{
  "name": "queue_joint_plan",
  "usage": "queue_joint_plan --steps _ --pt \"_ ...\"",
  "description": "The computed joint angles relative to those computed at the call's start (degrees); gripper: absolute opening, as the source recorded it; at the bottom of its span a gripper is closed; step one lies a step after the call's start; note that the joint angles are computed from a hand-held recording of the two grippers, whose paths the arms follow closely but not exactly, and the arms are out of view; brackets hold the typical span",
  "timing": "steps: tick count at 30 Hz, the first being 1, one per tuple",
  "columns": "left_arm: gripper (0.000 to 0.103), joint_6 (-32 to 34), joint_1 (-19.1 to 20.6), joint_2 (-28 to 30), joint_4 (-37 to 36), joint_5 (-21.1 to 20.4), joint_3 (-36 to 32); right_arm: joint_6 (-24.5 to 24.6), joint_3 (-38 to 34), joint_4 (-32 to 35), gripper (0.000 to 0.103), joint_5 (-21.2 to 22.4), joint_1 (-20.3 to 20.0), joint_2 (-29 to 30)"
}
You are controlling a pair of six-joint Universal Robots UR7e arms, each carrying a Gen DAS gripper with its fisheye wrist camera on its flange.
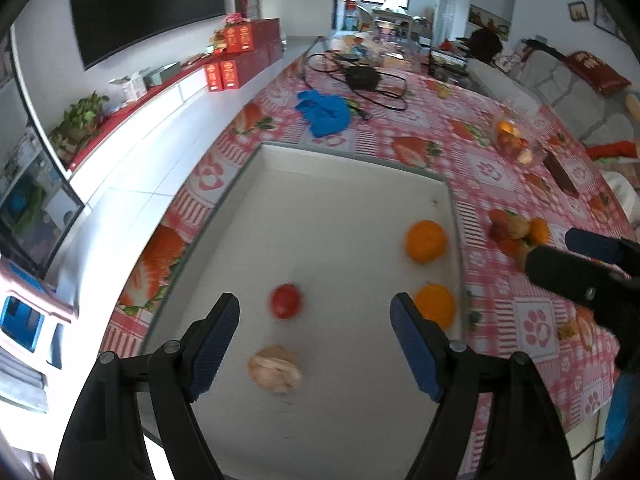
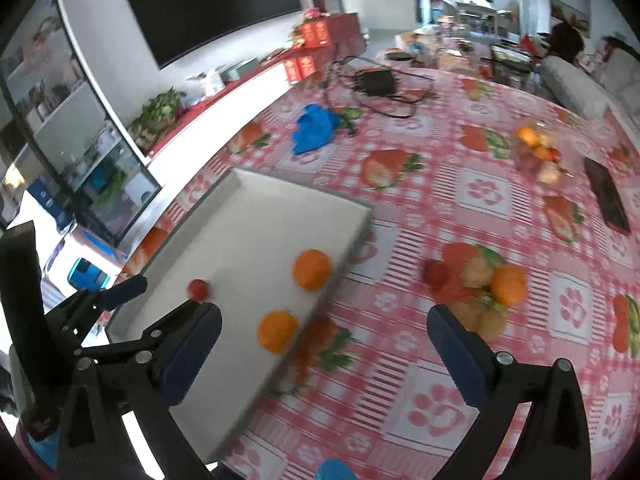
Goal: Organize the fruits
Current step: 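Move both open tools back to the fruit pile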
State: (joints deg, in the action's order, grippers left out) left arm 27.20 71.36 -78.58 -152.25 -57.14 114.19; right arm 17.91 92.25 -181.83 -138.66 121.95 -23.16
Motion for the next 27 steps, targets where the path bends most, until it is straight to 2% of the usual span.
queue_joint_plan --steps 4,13,18,22,25,27 --pt "0.081 0.4 -2.0 -1.0 0.3 0.0 2.3 3.5 7.5 -4.2 0.103 -1.7 -0.5 -3.8" --pt "0.081 -1.0 -7.3 -0.5 1.3 -0.6 7.7 16.9 24.3 -8.3 0.103 -7.1 -3.1 -11.5" --pt "0.081 -1.8 -9.8 1.2 1.2 -0.4 10.5 24.3 31.7 -7.6 0.103 -8.8 -4.8 -14.6" --pt "0.081 -3.2 -11.0 2.9 1.1 -0.5 11.3 24.4 33.6 -8.0 0.103 -9.7 -4.5 -14.3" --pt "0.081 -4.8 -11.1 4.2 0.7 0.5 10.8 20.5 32.4 -9.0 0.103 -10.1 -3.6 -12.2" --pt "0.081 -5.9 -10.7 4.5 1.4 0.6 10.1 16.0 30.4 -9.9 0.103 -9.7 -3.2 -10.2"
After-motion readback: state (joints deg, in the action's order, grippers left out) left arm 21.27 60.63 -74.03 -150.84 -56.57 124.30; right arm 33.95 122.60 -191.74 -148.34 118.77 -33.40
